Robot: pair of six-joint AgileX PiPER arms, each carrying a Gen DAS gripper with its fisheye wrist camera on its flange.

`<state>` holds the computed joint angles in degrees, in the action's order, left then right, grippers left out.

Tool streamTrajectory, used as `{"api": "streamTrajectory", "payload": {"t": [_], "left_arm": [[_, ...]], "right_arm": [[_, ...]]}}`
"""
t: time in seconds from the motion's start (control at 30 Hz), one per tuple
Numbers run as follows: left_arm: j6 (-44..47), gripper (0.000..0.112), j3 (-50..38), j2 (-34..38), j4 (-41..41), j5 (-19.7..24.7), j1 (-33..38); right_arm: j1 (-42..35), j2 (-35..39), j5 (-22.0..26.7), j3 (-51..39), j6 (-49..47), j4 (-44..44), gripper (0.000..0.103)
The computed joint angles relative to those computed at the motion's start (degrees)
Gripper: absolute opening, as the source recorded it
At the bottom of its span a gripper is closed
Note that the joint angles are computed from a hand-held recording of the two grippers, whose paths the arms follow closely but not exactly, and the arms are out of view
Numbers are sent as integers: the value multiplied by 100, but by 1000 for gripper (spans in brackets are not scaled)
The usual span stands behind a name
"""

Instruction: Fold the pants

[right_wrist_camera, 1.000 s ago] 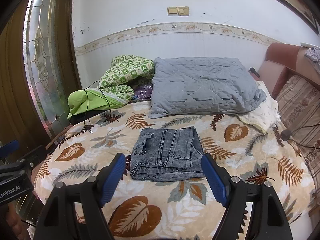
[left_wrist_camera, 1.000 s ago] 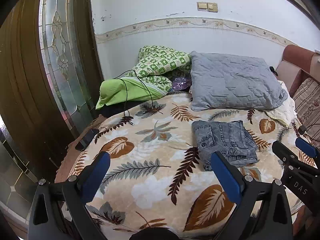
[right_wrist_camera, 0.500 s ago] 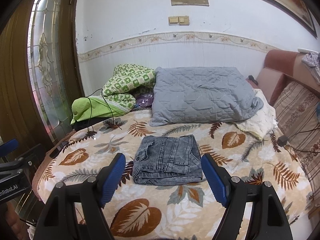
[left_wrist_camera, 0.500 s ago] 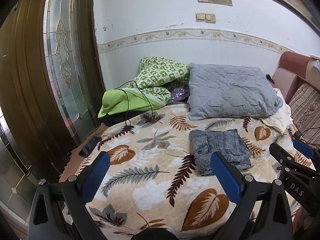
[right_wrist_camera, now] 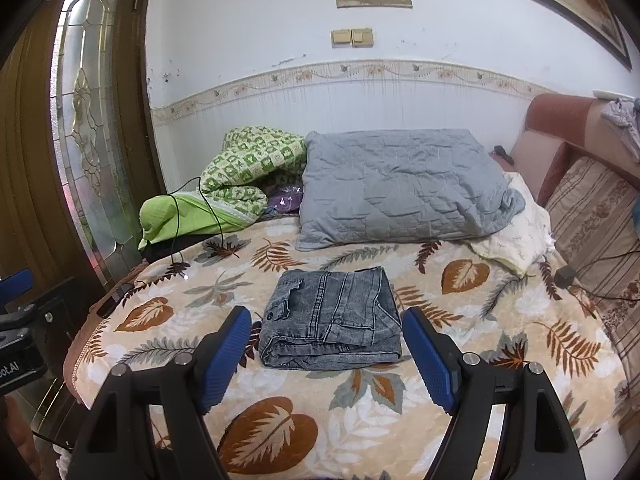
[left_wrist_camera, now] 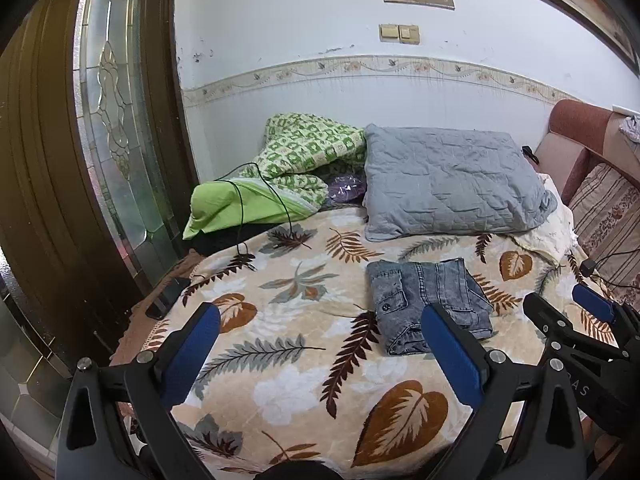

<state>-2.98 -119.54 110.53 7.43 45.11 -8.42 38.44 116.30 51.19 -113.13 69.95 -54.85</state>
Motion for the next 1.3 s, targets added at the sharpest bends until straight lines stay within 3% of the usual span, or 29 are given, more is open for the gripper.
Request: {"api": "streamTrajectory", "payload": {"t": [0.17,0.47,0.97,1.3], "left_arm": [[96,100,-161,103,-112,57,25],[405,100,423,-356,-555,-183,194],[438,100,1430,-1252,-645,-620,194],[251,100,834,-771,-433,-277,4]], "right_arm": [[-57,124,32,-236,-137,90,81],[193,93,287,-313,-137,-85,81],[684,-515,570,362,415,-755,81],[409,-521,255,523,383,-569,84]]}}
